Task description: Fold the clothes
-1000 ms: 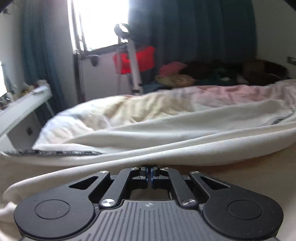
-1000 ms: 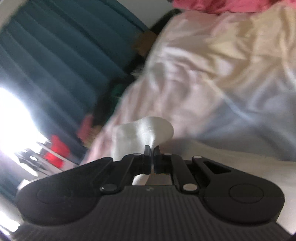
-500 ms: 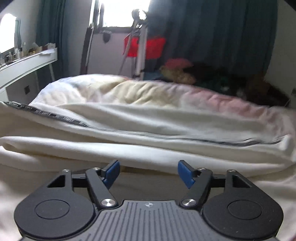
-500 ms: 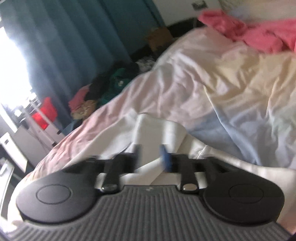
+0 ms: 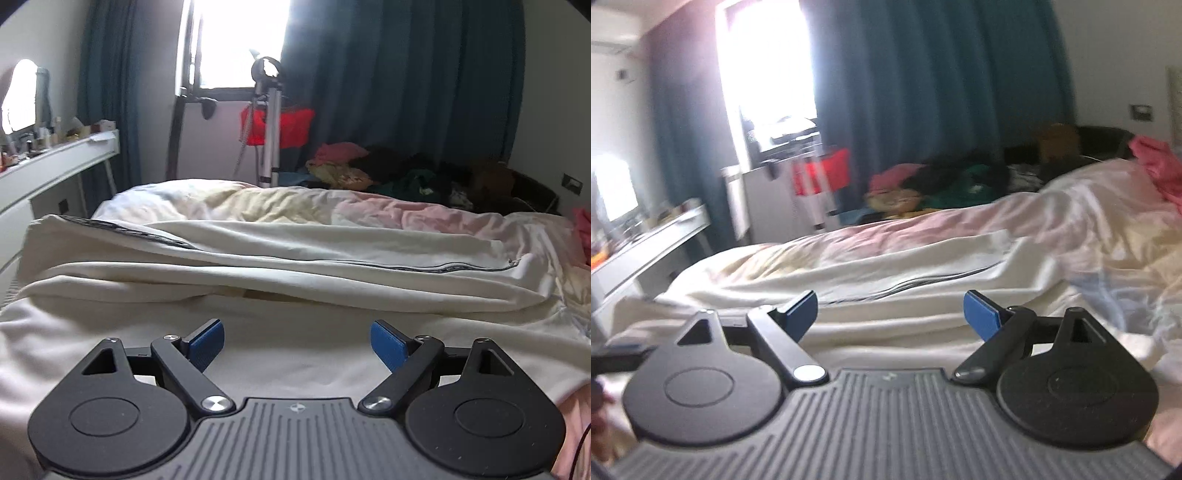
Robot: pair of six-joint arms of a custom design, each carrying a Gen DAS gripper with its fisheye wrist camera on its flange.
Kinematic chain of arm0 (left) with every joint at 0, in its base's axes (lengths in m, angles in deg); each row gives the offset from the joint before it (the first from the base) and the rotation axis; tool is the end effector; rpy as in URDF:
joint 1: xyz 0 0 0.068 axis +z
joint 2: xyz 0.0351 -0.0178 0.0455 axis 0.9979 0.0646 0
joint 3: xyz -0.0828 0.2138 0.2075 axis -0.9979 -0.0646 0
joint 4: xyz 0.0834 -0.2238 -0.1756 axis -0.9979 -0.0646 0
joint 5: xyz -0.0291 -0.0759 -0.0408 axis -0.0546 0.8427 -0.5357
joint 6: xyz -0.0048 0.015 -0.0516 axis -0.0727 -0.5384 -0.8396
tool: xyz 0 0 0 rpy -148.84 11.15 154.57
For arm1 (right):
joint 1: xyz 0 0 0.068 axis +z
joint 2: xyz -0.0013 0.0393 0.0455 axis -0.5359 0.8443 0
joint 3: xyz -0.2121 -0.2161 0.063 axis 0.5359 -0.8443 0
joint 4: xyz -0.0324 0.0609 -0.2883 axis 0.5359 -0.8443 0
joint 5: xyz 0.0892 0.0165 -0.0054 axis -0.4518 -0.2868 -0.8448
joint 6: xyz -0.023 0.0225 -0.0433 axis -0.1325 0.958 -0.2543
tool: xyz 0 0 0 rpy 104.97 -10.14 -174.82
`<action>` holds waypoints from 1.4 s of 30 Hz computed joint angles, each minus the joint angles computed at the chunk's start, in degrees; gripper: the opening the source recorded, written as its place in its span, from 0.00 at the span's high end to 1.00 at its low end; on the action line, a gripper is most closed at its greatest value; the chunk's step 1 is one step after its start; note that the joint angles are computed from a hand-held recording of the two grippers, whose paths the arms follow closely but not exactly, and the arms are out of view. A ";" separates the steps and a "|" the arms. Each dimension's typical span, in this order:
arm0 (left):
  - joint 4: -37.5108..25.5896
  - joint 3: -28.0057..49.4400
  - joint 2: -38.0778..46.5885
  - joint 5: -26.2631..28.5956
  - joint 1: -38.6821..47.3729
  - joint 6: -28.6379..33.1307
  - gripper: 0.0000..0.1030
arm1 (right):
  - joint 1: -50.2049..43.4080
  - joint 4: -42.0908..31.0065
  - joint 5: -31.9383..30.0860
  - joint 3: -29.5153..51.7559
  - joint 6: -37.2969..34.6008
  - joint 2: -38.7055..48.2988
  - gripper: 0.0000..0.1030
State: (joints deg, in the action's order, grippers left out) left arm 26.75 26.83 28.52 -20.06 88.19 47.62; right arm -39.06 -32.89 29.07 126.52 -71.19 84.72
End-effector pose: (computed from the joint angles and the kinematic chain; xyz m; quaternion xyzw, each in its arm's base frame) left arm 0.2415 0.0164 0.1595 -0.1624 0.8572 0.0640 0.4845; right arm 0.3469 -0.0212 0.1601 -0.1058 0.8102 0.2041 0.5392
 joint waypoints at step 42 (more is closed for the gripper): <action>-18.98 11.46 16.37 66.52 79.76 -18.04 0.33 | -19.89 -12.58 -5.88 15.19 37.46 14.79 0.14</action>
